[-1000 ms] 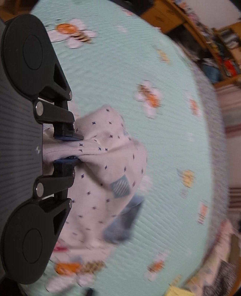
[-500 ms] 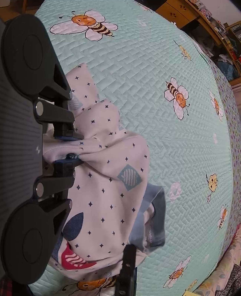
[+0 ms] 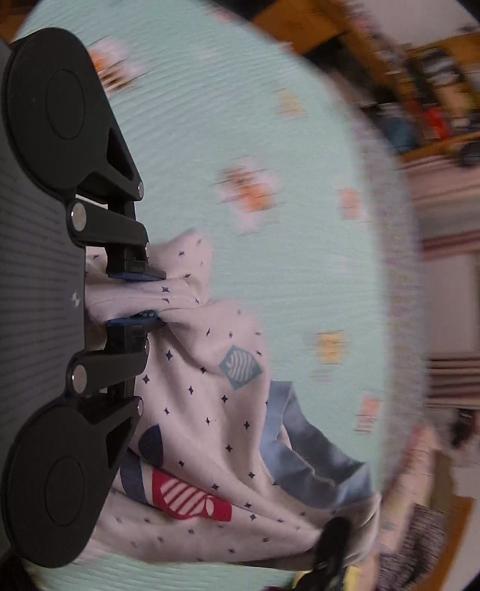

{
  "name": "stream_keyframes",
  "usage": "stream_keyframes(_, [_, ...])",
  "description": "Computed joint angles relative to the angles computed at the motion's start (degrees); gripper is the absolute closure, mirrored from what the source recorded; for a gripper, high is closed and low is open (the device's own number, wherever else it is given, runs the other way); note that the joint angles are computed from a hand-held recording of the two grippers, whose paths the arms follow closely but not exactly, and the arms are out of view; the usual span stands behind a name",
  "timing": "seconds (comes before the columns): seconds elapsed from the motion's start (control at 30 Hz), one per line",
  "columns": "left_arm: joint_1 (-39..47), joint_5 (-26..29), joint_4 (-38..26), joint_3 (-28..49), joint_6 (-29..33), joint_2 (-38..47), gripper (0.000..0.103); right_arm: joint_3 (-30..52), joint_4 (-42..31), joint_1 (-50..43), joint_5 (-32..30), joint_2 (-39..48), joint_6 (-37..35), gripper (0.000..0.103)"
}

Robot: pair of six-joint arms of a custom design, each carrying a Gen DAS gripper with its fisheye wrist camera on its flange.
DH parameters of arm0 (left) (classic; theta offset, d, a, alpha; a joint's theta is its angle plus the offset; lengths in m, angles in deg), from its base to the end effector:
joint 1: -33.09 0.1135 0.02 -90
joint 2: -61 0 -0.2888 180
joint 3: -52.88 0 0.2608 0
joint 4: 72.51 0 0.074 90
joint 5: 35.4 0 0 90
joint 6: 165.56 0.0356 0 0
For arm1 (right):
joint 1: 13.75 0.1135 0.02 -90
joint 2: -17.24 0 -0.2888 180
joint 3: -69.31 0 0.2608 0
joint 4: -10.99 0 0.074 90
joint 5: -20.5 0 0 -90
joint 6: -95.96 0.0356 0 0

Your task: Fold clothes

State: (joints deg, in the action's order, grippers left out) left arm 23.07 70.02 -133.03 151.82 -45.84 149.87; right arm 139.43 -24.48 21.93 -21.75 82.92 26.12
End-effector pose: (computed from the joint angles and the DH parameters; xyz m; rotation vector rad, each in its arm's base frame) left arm 0.3332 -0.0685 0.3643 0.9307 2.2297 -0.1735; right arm 0.2144 0.1215 0.3464 0.2117 1.9203 -0.2368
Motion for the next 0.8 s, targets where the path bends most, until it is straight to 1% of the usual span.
stream_keyframes(0.07, [-1.93, -2.06, -1.76, 9.12, -2.1, 1.34, 0.083, 7.33, 0.9, -3.8, -0.55, 0.33, -8.62, 0.094])
stream_keyframes(0.13, [-2.17, -1.6, -3.95, 17.96, -3.56, 1.91, 0.083, 14.38, 3.16, -5.82, 0.2, 0.77, -16.19, 0.094])
stream_keyframes(0.2, [0.34, 3.63, -5.87, 24.11, -3.74, 1.28, 0.083, 19.84, 6.62, -5.78, 1.33, 0.3, -21.7, 0.094])
stream_keyframes(0.27, [3.5, 9.0, -8.89, 29.01, -3.16, 0.96, 0.083, 22.97, 7.67, -4.14, 2.06, -1.12, -23.93, 0.094])
stream_keyframes(0.3, [4.76, 11.0, -9.76, 30.22, -2.44, 0.64, 0.083, 23.68, 7.84, -2.92, 2.38, -2.12, -24.57, 0.094])
stream_keyframes(0.37, [5.34, 11.36, -8.93, 30.63, -1.41, -0.22, 0.083, 24.01, 8.99, -0.38, 3.35, -3.81, -26.43, 0.094])
stream_keyframes(0.43, [3.73, 8.92, -9.03, 31.91, -1.05, 0.17, 0.083, 25.75, 7.47, 0.21, 3.15, -4.08, -25.19, 0.094])
stream_keyframes(0.5, [2.08, 6.53, -9.31, 33.38, -0.72, 0.76, 0.083, 27.88, 4.77, -1.24, 0.76, -3.63, -22.59, 0.094])
stream_keyframes(0.57, [0.16, 4.69, -10.31, 35.4, -0.99, 2.29, 0.084, 29.43, 4.29, -2.72, -0.8, -2.43, -22.31, 0.094])
stream_keyframes(0.63, [-2.57, 2.11, -10.62, 36.22, -1.4, 3.96, 0.084, 31.13, 2.51, -6.56, -4.98, -0.93, -19.88, 0.094])
stream_keyframes(0.73, [-7.21, -2.3, -12.32, 38.31, -2.33, 7.75, 0.086, 34.74, -0.14, -13.57, -12.49, 4.17, -14.61, 0.094])
stream_keyframes(0.77, [-8.75, -3.75, -12.94, 39.09, -2.86, 9.13, 0.089, 35.86, -1.16, -15.81, -15.15, 5.69, -12.56, 0.094])
stream_keyframes(0.8, [-10.17, -5.22, -12.82, 39.74, -3.75, 10.57, 0.099, 36.17, -1.12, -17.51, -17.58, 6.94, -10.68, 0.094])
